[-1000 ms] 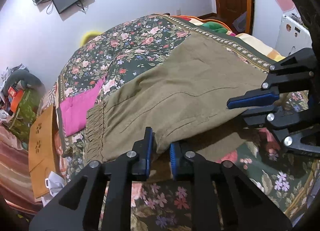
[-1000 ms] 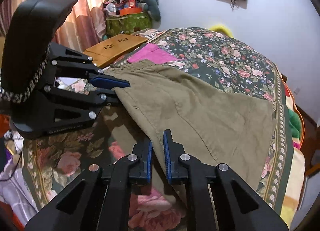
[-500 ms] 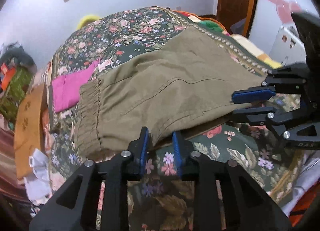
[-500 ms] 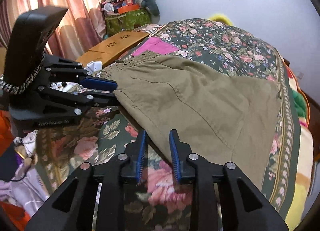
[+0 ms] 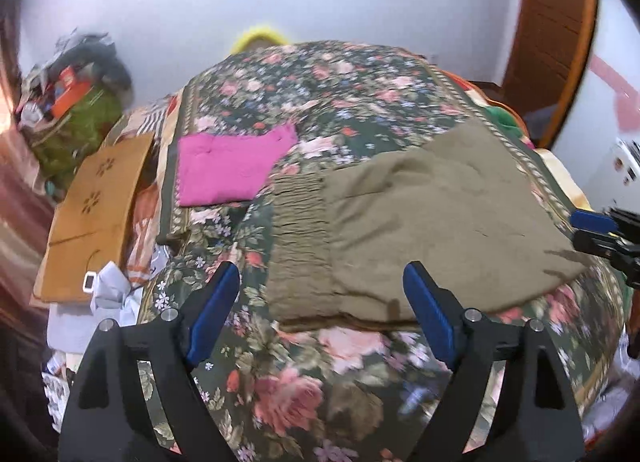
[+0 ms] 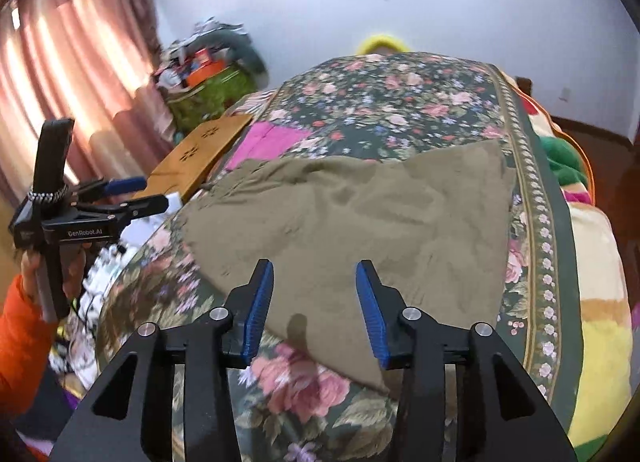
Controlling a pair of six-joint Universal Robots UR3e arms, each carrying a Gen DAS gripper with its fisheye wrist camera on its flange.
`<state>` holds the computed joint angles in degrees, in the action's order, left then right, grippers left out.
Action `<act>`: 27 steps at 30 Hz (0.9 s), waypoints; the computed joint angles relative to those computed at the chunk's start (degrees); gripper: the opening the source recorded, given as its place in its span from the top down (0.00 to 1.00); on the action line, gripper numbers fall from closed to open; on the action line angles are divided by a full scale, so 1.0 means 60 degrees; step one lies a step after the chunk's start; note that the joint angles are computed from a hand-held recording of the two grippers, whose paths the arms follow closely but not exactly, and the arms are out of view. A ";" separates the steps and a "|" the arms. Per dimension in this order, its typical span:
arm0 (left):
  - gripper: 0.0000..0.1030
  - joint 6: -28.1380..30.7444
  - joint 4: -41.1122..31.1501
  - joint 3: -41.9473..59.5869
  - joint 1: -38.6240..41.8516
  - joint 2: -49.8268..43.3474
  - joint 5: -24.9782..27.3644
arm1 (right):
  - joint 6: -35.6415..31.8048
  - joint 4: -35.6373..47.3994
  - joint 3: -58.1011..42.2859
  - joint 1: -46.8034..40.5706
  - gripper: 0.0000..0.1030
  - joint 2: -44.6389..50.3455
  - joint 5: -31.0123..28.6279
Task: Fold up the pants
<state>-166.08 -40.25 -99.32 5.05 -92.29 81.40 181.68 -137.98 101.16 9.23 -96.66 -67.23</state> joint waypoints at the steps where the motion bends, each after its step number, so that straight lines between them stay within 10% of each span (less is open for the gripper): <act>1: 0.18 -0.0057 -0.0038 0.0114 0.0034 -0.0175 0.0009 | 0.0155 -0.0049 -0.0085 0.0027 0.58 0.0167 -0.0037; 10: 0.16 -0.0129 -0.1112 0.0963 0.0392 -0.2112 -0.0791 | 0.0140 0.0506 -0.0509 0.0525 0.54 0.1497 -0.0423; 27: 0.16 -0.0178 0.1069 -0.0857 0.0346 -0.1415 -0.0068 | -0.0852 0.1686 0.2380 -0.2019 0.52 -0.1772 0.0472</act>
<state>-167.15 -33.83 -104.46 7.13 -100.79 81.00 176.57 -127.87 115.44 -2.89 -107.29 -64.40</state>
